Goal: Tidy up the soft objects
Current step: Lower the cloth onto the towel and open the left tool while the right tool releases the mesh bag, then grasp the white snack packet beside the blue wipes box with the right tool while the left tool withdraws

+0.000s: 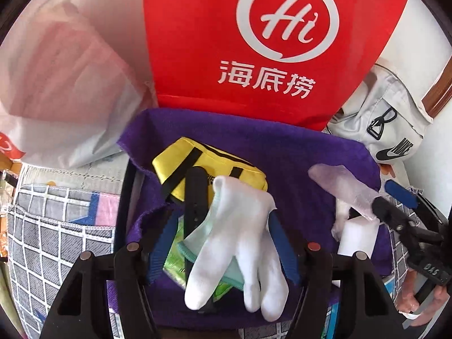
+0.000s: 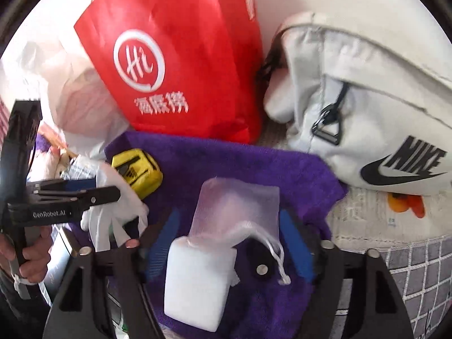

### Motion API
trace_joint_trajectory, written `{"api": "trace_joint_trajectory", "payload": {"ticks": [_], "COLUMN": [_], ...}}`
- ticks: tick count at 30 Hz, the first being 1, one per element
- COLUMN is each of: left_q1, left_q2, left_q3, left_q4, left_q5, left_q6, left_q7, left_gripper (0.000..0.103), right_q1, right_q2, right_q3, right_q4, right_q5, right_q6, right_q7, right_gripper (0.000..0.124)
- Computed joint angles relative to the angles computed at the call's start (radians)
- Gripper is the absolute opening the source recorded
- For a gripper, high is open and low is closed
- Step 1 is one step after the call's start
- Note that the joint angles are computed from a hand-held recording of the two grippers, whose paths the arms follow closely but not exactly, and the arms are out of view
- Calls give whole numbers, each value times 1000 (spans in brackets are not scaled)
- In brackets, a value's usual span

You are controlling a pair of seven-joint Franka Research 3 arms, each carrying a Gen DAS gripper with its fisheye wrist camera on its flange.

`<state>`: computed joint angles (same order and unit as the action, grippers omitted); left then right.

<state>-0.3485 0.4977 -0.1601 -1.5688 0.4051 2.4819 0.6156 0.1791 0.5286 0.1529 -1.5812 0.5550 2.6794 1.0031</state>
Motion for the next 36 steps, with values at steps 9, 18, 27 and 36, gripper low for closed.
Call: {"api": "trace_joint_trajectory", "payload": {"ticks": [9, 18, 27, 36], "left_q1": [-23, -22, -8, 12], "left_q2": [-154, -349, -517, -615], "left_q3": [7, -55, -109, -133], "left_q4": [-155, -357, -559, -735], "left_q5": [86, 153, 134, 117], "left_q6": [-29, -65, -45, 85], "left_q7": [-97, -208, -278, -337], "left_gripper": [65, 65, 65, 65], "right_q1": [52, -2, 132, 215], "right_q2": [-129, -352, -513, -545], "right_q3": [-51, 41, -6, -7], "right_q4": [-152, -407, -658, -799], "right_q5": [-73, 186, 224, -148], "right_q6": [134, 140, 164, 222], "right_q7": [119, -110, -185, 55], "right_gripper": [76, 77, 67, 56]}}
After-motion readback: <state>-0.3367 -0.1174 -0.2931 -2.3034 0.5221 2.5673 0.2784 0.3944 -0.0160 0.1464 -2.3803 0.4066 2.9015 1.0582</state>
